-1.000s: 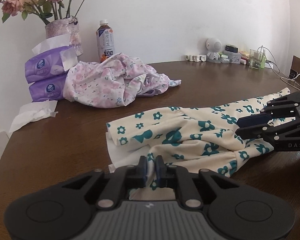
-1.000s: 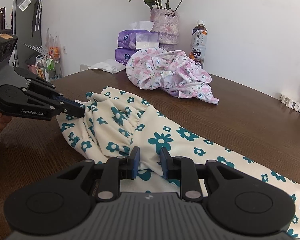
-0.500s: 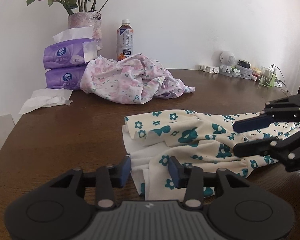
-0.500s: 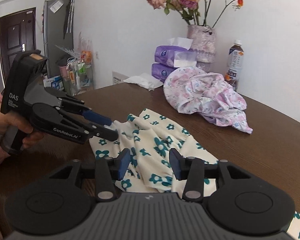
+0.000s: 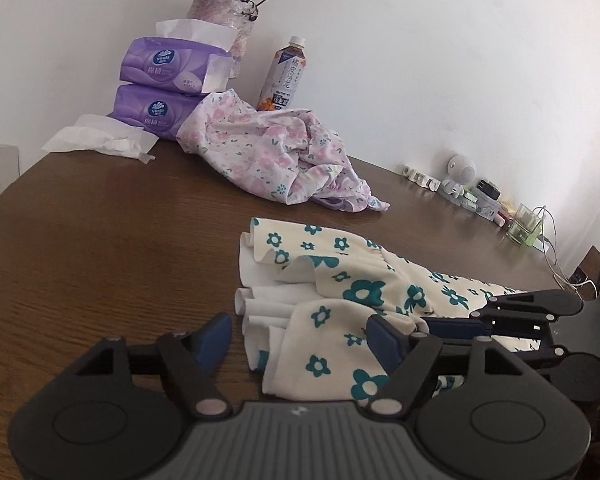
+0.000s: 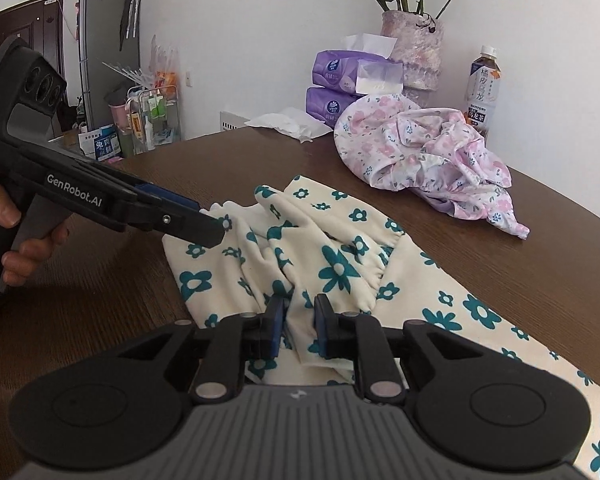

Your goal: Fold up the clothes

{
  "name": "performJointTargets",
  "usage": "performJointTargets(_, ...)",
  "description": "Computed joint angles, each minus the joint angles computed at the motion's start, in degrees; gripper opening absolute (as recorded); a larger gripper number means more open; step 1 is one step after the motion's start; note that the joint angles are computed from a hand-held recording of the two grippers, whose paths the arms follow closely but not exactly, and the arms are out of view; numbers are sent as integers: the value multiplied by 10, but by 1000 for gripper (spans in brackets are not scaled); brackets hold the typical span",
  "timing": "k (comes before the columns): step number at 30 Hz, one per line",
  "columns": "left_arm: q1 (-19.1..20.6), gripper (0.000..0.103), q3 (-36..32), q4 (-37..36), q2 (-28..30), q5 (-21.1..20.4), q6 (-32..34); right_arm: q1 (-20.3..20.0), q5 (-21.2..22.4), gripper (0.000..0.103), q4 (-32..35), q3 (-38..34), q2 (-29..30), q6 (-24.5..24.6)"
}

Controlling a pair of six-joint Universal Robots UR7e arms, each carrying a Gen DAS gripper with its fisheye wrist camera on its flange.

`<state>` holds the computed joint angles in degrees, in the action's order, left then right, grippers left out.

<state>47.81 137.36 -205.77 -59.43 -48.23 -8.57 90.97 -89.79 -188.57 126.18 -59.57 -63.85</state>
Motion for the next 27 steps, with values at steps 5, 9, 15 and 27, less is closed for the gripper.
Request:
performJointTargets(5,-2,76,-27,-37,42,19,-47,-3,6,16,-10,4,1,-2)
performJointTargets(9,-7,76,-48,-63,73,45,-78,-5,9,17,-12,6,1,-1)
performJointTargets(15,-9,50,-68,-73,99,57,-98,-4,8,17,-16,6,3,-2)
performJointTargets(27,-20,15,-74,-108,125,66,-51,-34,64,22,-16,20,-57,47)
